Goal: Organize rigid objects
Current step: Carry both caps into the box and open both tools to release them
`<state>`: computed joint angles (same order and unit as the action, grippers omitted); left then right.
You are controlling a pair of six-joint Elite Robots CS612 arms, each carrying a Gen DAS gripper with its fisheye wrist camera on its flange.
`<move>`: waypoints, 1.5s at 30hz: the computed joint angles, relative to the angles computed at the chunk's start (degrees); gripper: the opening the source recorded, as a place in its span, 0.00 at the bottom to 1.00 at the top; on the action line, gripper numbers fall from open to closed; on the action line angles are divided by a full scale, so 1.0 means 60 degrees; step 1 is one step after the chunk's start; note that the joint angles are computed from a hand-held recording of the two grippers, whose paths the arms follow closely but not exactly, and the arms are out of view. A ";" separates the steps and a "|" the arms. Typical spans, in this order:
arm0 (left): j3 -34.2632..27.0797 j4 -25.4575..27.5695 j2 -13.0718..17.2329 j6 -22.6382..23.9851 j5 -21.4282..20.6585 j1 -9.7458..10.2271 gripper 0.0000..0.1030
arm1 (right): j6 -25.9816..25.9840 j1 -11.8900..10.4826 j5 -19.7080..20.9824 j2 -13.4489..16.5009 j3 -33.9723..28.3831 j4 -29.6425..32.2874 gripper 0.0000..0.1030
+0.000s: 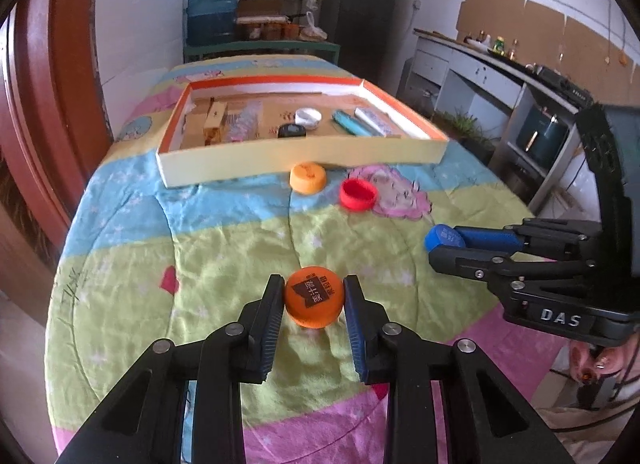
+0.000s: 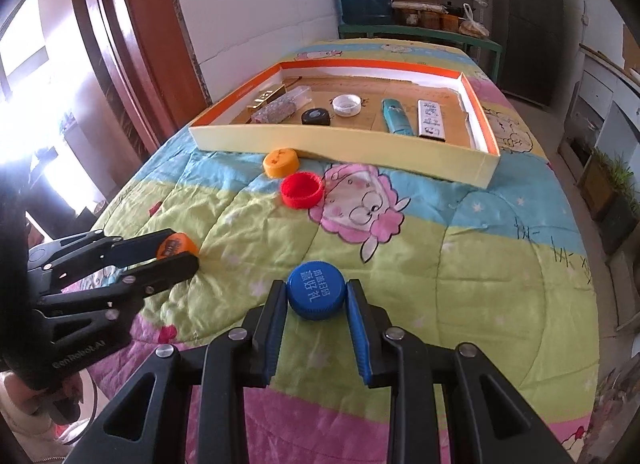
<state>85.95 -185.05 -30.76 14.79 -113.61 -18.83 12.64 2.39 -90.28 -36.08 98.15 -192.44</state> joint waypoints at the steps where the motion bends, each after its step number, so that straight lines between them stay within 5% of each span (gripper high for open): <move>1: -0.0041 -0.0011 -0.0014 -0.0043 -0.0064 0.0016 0.30 | 0.0000 -0.0013 0.0000 -0.0005 -0.0021 -0.0006 0.30; 13: -0.1239 -0.0137 0.0143 -0.0556 0.0465 0.0024 0.30 | -0.0665 -0.0111 -0.0383 -0.0030 -0.0783 -0.0240 0.30; 33: -0.4474 0.2739 0.1569 -0.1089 0.1622 -0.0106 0.30 | -0.0696 -0.0428 -0.0184 0.0841 -0.3051 0.2260 0.30; 45: -0.5042 0.3364 0.1907 -0.0813 0.1798 -0.0193 0.30 | -0.0702 -0.0464 -0.0198 0.1271 -0.3759 0.3140 0.30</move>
